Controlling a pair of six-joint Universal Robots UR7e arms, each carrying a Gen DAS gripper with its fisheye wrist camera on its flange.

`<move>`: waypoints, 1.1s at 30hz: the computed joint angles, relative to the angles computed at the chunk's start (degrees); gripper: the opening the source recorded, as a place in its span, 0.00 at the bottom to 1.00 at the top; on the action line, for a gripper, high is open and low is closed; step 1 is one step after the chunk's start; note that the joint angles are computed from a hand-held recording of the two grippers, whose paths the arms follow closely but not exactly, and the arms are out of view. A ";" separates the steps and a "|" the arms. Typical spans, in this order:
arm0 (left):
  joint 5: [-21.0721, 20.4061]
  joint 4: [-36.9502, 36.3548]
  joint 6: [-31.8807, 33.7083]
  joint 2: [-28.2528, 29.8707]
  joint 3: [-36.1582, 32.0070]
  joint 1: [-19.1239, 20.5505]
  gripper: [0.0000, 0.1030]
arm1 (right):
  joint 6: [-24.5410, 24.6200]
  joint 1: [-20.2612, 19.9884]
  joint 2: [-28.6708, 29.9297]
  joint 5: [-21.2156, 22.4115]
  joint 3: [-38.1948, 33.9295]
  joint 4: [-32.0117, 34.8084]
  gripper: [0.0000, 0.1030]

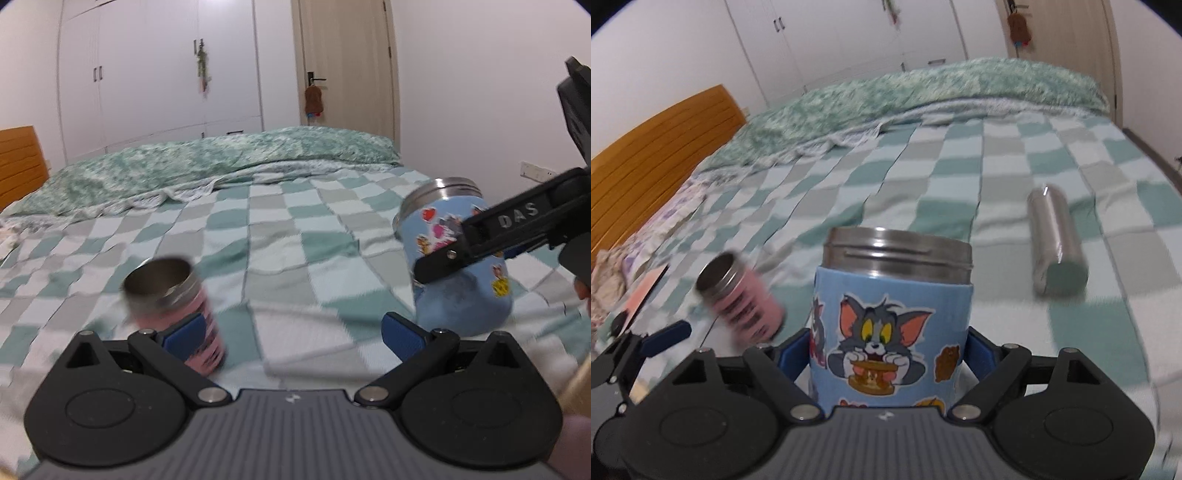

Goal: Flip cup upright
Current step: 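Close the right gripper around the blue tumbler's body and lift it, then rotate the right tool to turn the blue tumbler rim-up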

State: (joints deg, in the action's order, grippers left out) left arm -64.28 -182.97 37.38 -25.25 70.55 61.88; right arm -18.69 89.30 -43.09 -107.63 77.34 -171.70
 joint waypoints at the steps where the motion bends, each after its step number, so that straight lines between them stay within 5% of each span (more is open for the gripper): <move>1: 0.41 -0.93 -0.29 -1.38 2.38 0.08 1.00 | 0.83 0.19 -0.85 0.12 2.06 0.23 0.82; 7: 1.83 -5.16 -1.22 -6.86 11.85 1.02 1.00 | 5.26 0.53 -1.25 0.91 7.10 2.89 0.82; 14: 3.26 -7.28 -2.55 -9.06 15.42 2.07 1.00 | 11.40 -0.19 4.75 -0.99 1.26 3.89 0.82; 22: 3.76 -7.35 -4.02 -8.87 15.03 2.35 1.00 | 8.41 -0.42 4.77 -0.87 1.51 1.48 0.86; 25: 3.63 -5.85 -5.33 -8.69 14.42 2.13 1.00 | 4.29 -0.94 2.74 1.86 5.54 -6.08 0.97; 33: -0.11 4.19 -11.98 -7.22 10.30 0.48 1.00 | -8.35 -4.88 -3.59 8.88 18.75 -31.85 1.00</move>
